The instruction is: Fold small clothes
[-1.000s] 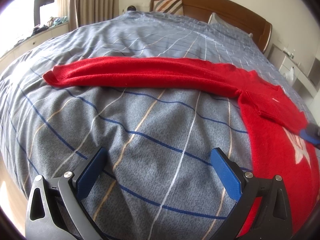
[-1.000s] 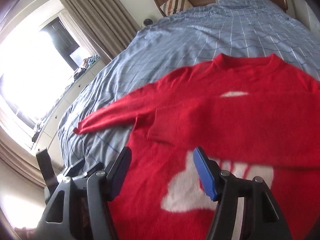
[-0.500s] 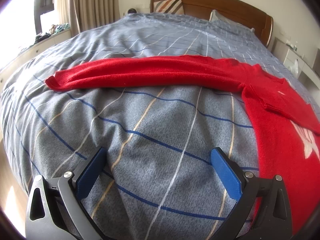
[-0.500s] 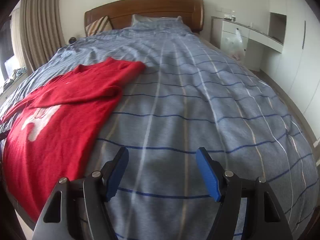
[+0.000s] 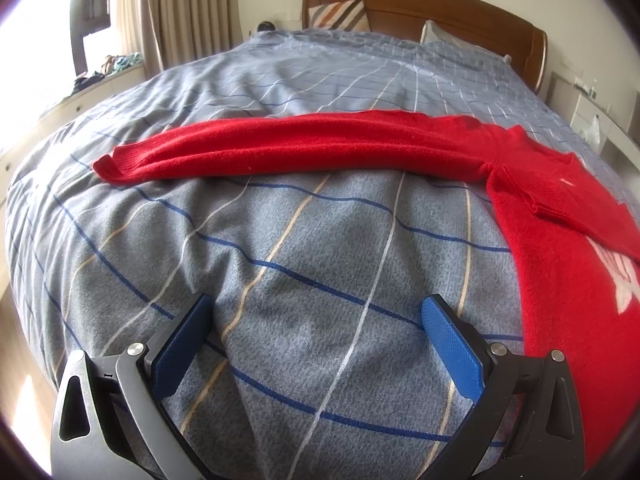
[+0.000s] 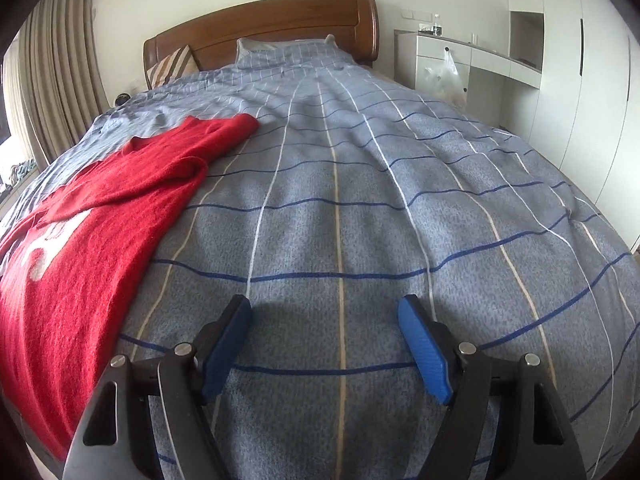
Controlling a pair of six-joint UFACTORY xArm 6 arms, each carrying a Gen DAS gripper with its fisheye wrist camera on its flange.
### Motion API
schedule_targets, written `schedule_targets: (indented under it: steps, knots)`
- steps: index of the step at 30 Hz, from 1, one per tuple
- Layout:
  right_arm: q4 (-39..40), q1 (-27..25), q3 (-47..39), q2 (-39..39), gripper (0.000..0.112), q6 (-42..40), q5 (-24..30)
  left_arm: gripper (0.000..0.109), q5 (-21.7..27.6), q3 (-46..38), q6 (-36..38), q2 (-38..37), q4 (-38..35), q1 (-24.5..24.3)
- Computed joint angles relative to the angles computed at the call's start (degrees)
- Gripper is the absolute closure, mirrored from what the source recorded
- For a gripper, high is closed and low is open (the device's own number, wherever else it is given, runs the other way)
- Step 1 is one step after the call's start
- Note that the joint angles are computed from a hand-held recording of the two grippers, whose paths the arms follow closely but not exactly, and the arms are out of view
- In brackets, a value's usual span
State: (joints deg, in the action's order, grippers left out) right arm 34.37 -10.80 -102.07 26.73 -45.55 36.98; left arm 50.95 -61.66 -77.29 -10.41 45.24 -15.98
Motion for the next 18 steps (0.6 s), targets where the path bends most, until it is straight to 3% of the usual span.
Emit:
schedule_targets:
  steps: [18]
  knots:
    - [0.36,0.96,3.90,-1.43,0.032,-2.18,-4.77,0.006,0.24,-0.69,1.47,0.67,-1.48,0.44]
